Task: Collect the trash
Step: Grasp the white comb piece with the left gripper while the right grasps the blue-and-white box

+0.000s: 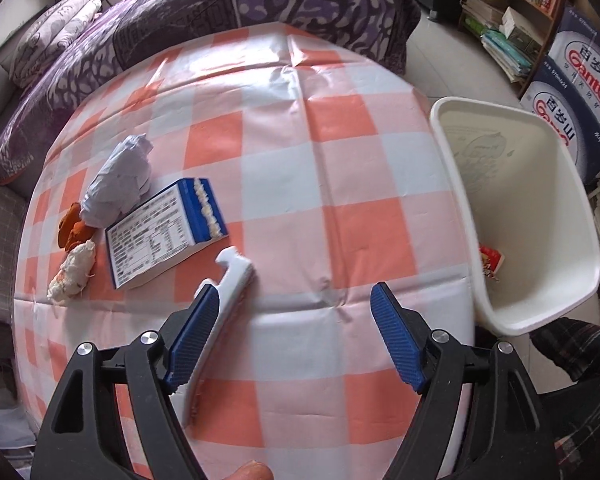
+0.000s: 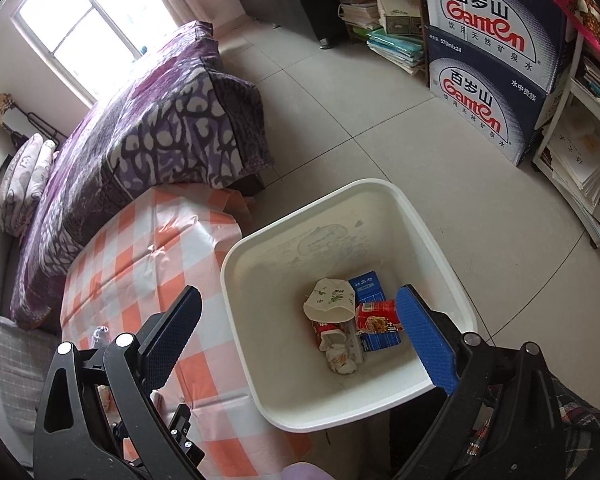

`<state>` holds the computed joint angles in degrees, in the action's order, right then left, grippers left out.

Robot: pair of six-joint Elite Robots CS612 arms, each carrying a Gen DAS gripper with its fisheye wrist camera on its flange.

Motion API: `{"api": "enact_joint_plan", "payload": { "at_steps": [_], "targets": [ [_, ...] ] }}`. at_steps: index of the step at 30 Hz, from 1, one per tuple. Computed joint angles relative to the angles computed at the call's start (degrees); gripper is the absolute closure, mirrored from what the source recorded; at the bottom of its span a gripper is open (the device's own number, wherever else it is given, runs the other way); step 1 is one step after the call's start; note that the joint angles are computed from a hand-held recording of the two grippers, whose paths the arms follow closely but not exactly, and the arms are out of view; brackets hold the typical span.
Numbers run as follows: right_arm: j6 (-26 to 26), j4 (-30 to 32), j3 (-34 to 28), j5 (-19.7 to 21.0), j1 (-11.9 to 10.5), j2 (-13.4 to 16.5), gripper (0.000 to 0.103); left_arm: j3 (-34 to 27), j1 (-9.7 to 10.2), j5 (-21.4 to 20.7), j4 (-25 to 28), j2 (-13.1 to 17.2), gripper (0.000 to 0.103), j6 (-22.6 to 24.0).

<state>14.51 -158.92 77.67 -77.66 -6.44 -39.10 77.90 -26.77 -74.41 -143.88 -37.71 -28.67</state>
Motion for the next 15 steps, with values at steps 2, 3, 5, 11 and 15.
{"api": "enact_joint_plan", "payload": {
  "at_steps": [2, 3, 5, 11, 15],
  "targets": [
    [-1.3, 0.7, -0.2, -0.5, 0.7, 0.1, 0.009, 1.0, 0.74, -0.8, 0.8, -0.4, 0.027, -0.5],
    [-1.9, 1.0, -0.4, -0.9, 1.0, 0.2, 0.009, 1.5, 1.11, -1.4, 0.9, -0.6, 0.027, -0.6],
    [-3.2, 1.9, -0.8, -1.5, 1.8, 0.5, 0.009, 2.5, 1.65, -2.5, 0.7, -1.0, 0.027, -0.7],
    [-8.1, 5.2, -1.9, -3.1, 3.9, 1.1, 0.009, 5.2, 2.46, -4.4, -0.9, -1.8, 0.03, -0.6],
    [-9.6, 7.2, -2.8, -3.6, 5.1, 1.7, 0.009, 7.1, 2.98, -6.3, -3.6, -2.3, 0.048, -0.4]
  ]
}}
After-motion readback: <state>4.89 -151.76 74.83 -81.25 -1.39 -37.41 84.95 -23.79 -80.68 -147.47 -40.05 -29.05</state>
